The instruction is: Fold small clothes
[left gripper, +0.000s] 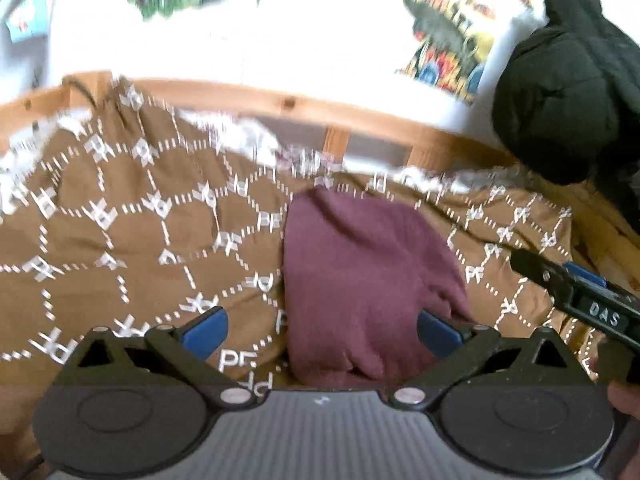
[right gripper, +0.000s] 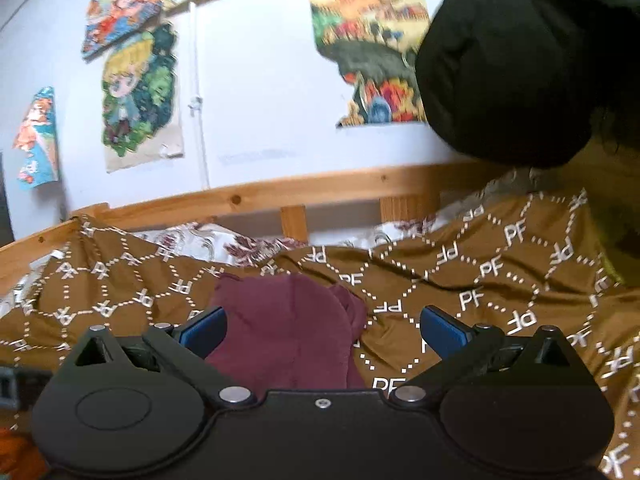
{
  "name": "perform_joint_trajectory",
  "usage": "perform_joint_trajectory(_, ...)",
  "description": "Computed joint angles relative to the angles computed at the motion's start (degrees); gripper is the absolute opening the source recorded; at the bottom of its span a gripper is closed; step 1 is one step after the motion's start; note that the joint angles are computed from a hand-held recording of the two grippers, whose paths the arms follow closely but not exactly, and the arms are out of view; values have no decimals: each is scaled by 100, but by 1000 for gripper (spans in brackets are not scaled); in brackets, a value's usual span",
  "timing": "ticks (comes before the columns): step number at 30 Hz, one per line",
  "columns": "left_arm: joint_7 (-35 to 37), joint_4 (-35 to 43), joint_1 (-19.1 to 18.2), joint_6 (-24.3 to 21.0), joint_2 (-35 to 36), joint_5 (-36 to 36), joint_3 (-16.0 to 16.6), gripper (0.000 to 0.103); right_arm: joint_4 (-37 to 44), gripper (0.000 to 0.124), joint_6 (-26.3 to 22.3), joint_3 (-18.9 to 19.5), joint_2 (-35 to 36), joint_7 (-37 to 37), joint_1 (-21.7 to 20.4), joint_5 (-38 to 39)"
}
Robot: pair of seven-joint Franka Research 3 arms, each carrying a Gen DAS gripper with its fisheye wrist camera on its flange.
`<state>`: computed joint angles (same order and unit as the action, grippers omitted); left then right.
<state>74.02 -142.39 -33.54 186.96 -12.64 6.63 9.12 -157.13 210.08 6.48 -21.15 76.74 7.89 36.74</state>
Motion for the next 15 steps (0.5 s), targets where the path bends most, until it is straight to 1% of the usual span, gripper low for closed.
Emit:
perform_joint_trajectory(1,-62,-77,273,94,-56,40,-270,102,-98,102,2,106,-162,-73,-19,111)
perform_joint_trajectory(2,-110,-167,355,136,-157,102,-342,102,-178,102,1,227,-305,-150,-51,249)
perform_joint_trajectory(4,-206,-321,318,159,-365,229,-296,102,-330,102,-92,557,-646,-335,-160,668)
perform_joint_trajectory(6,-274,-489,315,191,-588,367,-272,102,-477,102,-165,807,-945,-461,-226,966)
perform_joint_trajectory(8,-333,-660,493,228,-812,514,-417,102,-607,102,-276,1225,-1269,-684,-409,1393)
perform_joint_trajectory(11,-369,-946,683,302,-1166,752,-543,102,-841,102,-432,1695,-1789,-882,-537,1918)
perform_joint_trajectory(15,-364,-1381,778,298,-1688,1004,-550,102,-1240,102,-727,2250,-2590,-979,-584,2474)
